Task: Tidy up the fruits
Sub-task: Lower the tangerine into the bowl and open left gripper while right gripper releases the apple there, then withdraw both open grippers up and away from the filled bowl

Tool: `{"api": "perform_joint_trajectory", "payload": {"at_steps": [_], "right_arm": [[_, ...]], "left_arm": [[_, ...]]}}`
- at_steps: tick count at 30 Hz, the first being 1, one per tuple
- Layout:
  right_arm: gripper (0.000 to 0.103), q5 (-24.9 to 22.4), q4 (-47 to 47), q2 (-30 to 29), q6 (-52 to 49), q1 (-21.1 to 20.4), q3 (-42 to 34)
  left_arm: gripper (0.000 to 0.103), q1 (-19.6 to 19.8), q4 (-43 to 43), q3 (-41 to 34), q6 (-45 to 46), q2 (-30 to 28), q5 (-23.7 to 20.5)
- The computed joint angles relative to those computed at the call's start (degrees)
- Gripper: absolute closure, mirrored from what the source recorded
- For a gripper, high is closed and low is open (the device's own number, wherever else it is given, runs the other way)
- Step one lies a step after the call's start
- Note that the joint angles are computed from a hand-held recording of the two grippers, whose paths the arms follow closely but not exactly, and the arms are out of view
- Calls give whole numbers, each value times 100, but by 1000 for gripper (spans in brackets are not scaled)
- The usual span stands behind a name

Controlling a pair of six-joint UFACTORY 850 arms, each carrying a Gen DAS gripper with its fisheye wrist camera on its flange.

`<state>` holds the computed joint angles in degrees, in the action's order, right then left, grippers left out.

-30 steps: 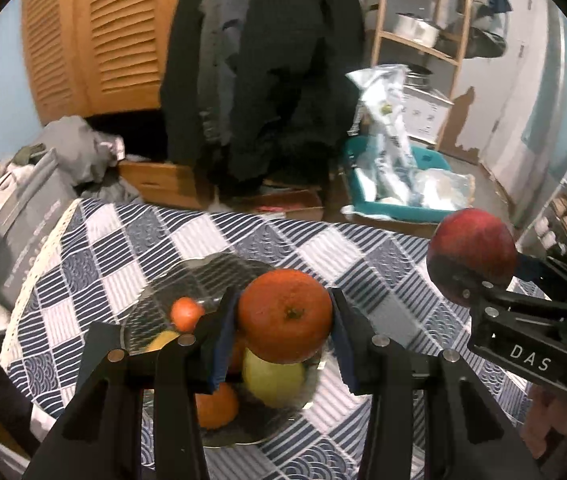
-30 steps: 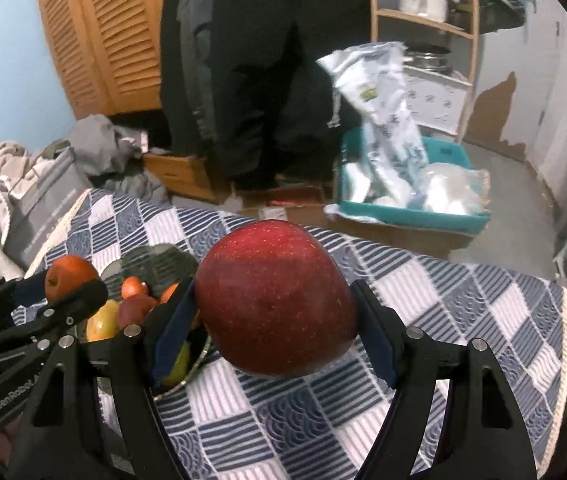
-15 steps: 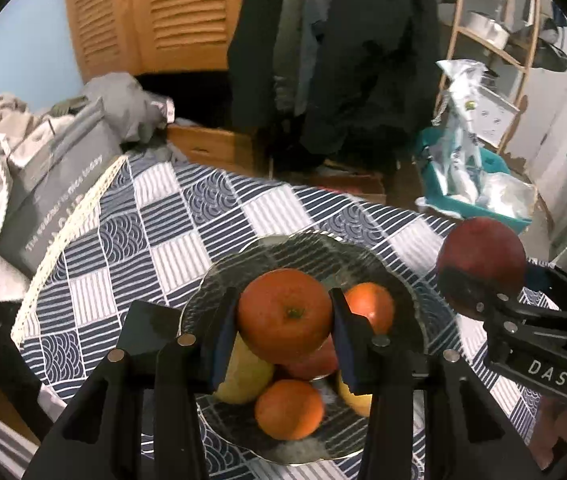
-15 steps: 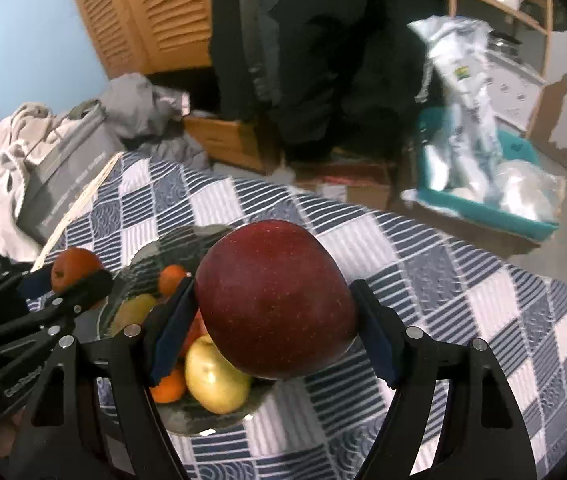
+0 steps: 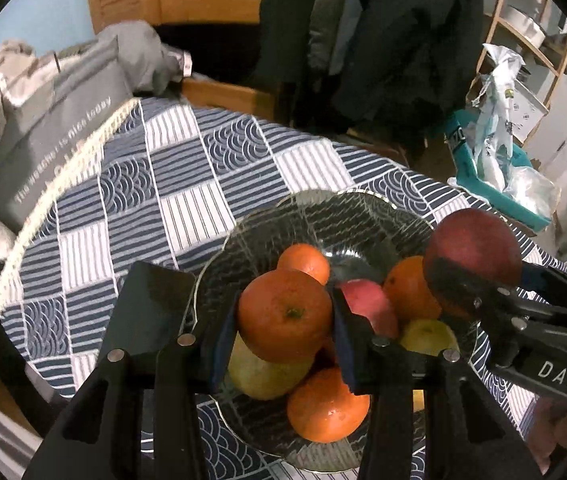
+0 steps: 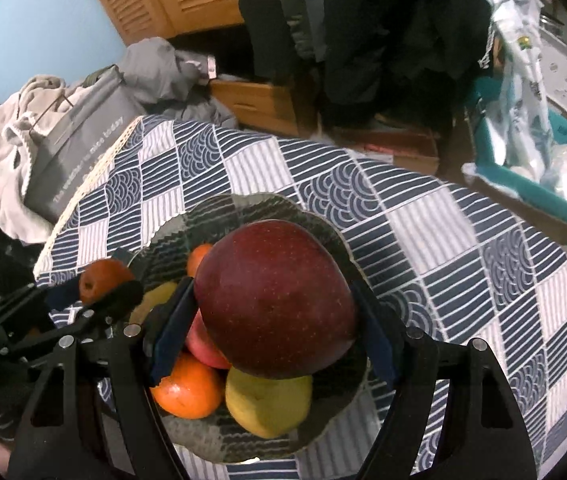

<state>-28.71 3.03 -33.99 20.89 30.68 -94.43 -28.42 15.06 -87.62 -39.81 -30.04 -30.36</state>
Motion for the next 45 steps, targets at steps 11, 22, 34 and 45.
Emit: {"api": "perform_joint_trajectory", "payload": {"at_steps": [11, 22, 34, 45], "right_arm": [[25, -107, 596, -285, -441, -4, -283], [22, 140, 1145, -140, -791, -84, -163], [22, 218, 89, 182, 171, -59, 37], [22, -192, -2707, 648, 2299, 211, 232]], "left_arm": [[55, 3, -21, 67, -11, -96, 83], [37, -38, -156, 25, 164, -91, 137], [37, -99, 76, 81, 27, 138, 231], [37, -221, 650, 155, -334, 476, 280]]}}
